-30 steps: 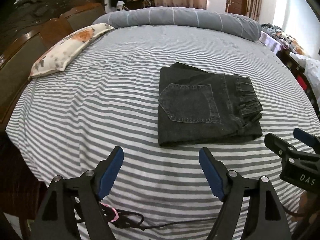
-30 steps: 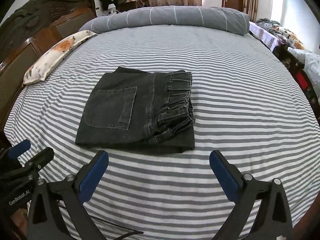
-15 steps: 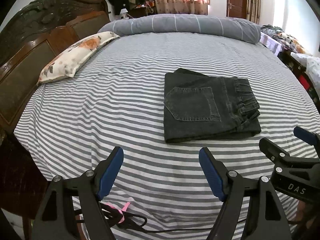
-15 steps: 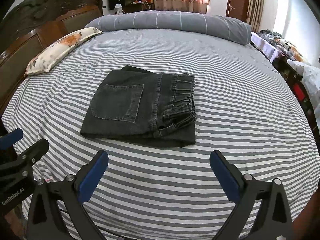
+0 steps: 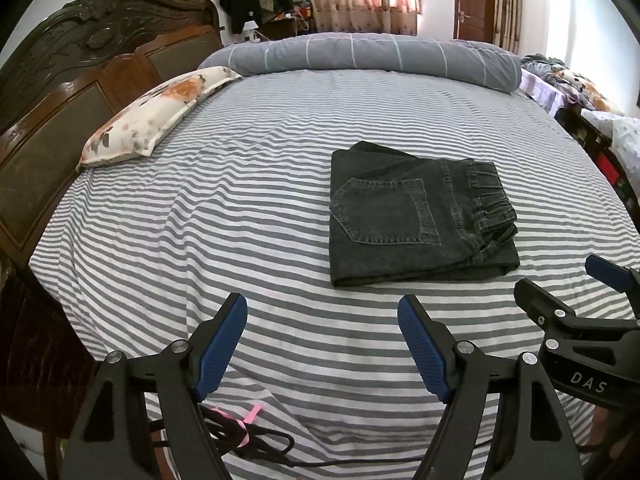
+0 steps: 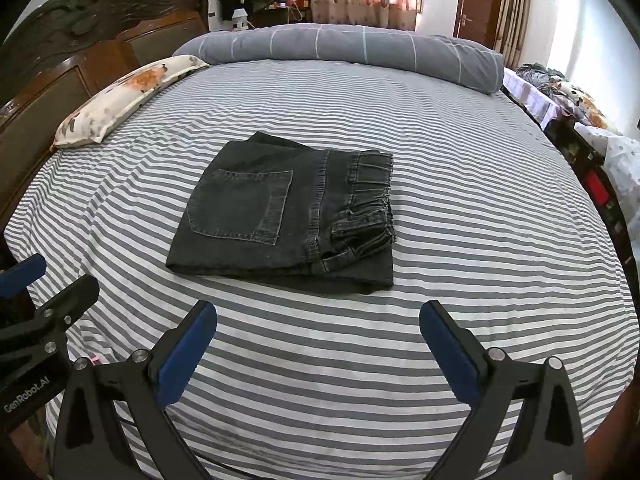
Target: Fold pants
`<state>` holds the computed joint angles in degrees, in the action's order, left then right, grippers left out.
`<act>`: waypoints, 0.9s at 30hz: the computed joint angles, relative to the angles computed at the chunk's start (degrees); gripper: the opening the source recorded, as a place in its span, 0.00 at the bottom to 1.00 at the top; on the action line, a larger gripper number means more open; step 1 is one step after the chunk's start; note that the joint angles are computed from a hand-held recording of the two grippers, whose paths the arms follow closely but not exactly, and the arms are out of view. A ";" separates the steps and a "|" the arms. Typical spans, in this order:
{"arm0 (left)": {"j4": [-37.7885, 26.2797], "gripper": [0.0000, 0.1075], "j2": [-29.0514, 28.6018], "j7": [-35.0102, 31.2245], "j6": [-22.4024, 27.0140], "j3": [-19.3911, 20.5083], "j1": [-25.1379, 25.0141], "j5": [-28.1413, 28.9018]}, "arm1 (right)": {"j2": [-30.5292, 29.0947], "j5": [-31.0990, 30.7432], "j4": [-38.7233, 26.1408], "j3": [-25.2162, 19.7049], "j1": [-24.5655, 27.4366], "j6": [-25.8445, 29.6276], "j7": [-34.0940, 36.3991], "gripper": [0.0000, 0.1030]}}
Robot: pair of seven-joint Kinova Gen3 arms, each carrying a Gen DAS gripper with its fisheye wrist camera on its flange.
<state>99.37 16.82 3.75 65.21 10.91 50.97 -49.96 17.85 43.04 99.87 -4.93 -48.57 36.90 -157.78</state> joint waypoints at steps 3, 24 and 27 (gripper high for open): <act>-0.14 0.73 0.02 0.18 -0.01 0.08 0.07 0.07 | -0.04 0.18 0.08 -0.02 -0.20 0.18 -0.25 0.97; -0.89 0.72 1.17 0.75 1.54 -0.26 1.06 0.23 | -0.08 -2.24 1.03 0.08 0.98 -1.46 0.90 0.97; -0.80 0.72 1.10 0.64 1.33 -0.26 1.01 0.34 | 0.00 -2.48 1.13 0.16 0.95 -1.57 0.94 0.97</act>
